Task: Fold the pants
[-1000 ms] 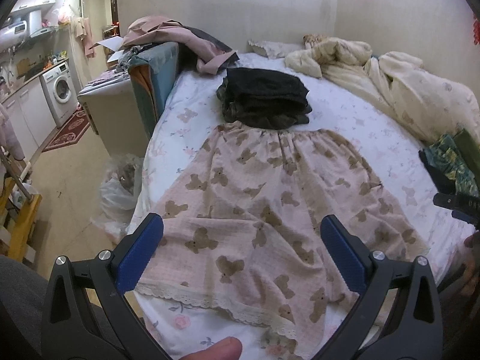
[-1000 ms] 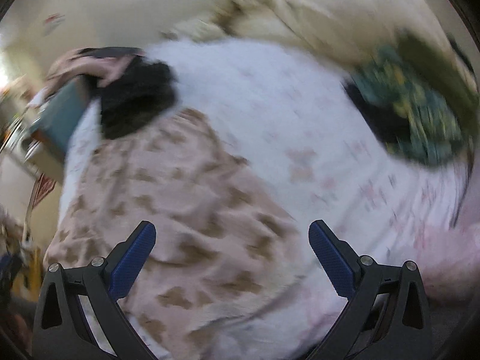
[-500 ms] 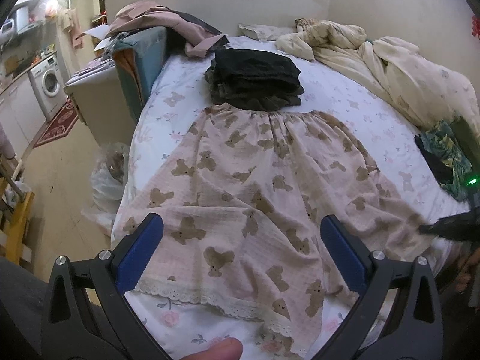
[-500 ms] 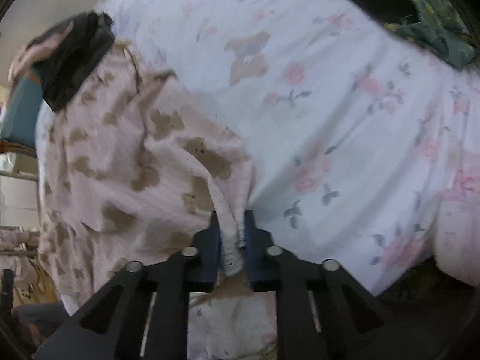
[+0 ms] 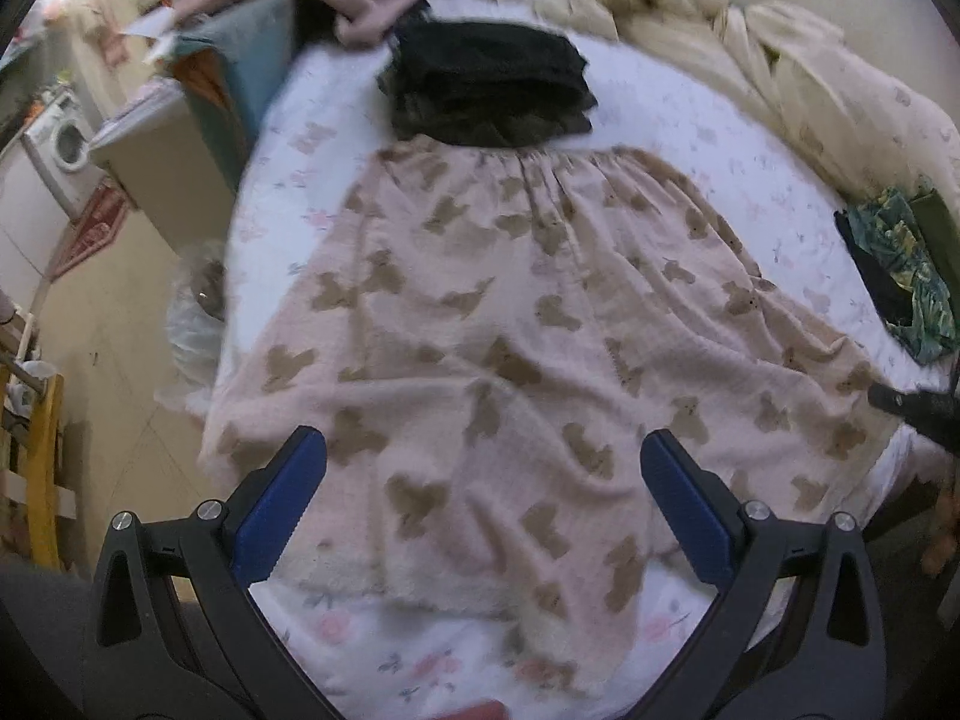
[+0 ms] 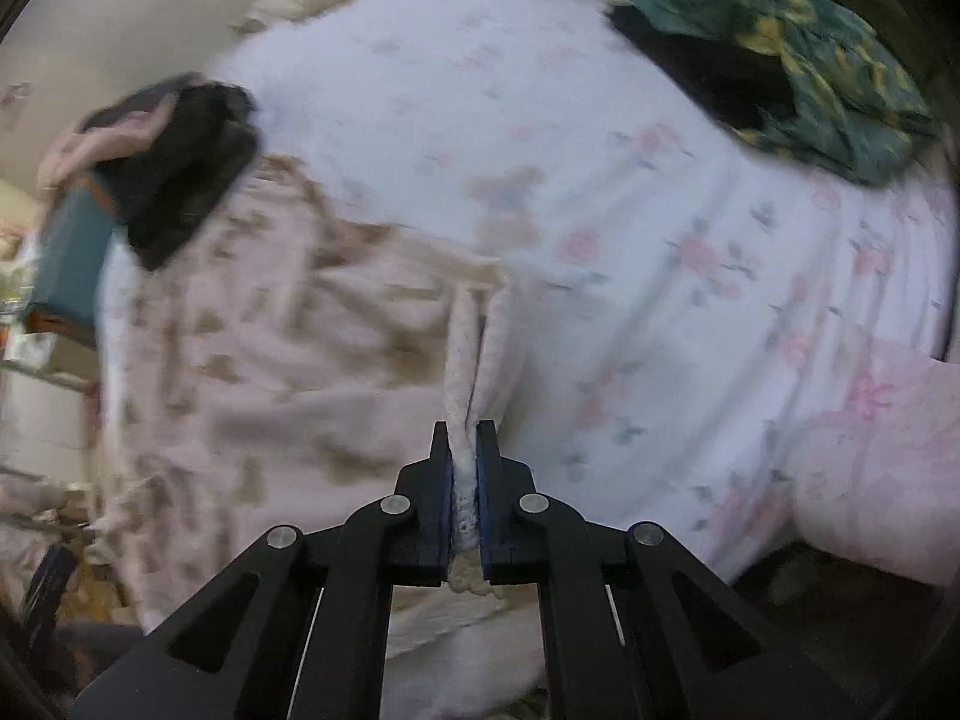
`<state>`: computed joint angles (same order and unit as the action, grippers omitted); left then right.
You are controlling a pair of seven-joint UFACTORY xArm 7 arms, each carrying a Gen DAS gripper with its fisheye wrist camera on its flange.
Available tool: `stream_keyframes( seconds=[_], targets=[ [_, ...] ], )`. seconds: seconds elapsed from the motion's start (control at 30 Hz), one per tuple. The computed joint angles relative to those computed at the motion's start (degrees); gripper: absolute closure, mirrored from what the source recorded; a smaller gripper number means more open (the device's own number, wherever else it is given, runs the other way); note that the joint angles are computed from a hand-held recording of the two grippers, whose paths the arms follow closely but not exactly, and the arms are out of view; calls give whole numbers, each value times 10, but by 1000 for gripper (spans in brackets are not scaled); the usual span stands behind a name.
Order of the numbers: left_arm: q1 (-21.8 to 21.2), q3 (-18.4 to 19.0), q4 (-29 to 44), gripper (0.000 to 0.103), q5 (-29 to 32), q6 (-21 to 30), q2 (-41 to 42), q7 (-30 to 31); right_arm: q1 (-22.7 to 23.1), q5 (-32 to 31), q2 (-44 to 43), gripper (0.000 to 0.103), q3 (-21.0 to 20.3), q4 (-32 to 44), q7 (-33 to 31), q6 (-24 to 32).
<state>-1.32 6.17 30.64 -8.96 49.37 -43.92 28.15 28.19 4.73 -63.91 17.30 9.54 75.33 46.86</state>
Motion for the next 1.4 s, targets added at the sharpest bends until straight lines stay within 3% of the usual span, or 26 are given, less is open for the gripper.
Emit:
stream_keyframes(
  seconds=[0.17, 0.3, 0.4, 0.53, 0.67, 0.77, 0.83, 0.9, 0.93, 1.0, 1.17, 1.4],
  targets=[
    [-46, -87, 130, 1, 9, -54, 161, -71, 18, 1, -30, 97, 1, -19, -7, -85],
    [-83, -133, 292, 1, 8, 12, 316, -180, 39, 19, -39, 97, -4, -45, 9, -157],
    [-120, -171, 382, 1, 95, -11, 431, -264, 31, 11, -10, 97, -16, -40, -2, -192],
    [-193, -169, 523, 8, 182, 31, 603, -348, 18, 2, 10, 97, -24, -29, -18, -186],
    [-257, -141, 615, 22, 245, 61, 708, -376, 31, 15, 6, 97, -48, -44, -40, -197],
    [-287, -114, 641, 31, 285, 65, 746, -394, 41, 24, 7, 97, -58, -49, -56, -207],
    [-296, -105, 662, 52, 303, 89, 769, -381, 42, 27, 6, 97, -58, -49, -64, -210],
    [-296, -100, 655, 93, 316, 86, 770, -364, 37, 27, -7, 97, -51, -51, -63, -203],
    [-290, -102, 654, 100, 307, 84, 769, -360, 32, 24, -15, 97, -44, -49, -59, -195],
    [-269, -112, 620, 101, 281, 47, 741, -341, 27, 15, -16, 97, -33, -41, -61, -179],
    [-257, -117, 555, 101, 287, -8, 673, -312, 31, 10, 10, 97, -31, -27, -82, -192],
    [-221, -117, 539, 101, 272, -16, 610, -260, 56, -13, 77, 97, -16, 10, -145, -297]
  ],
)
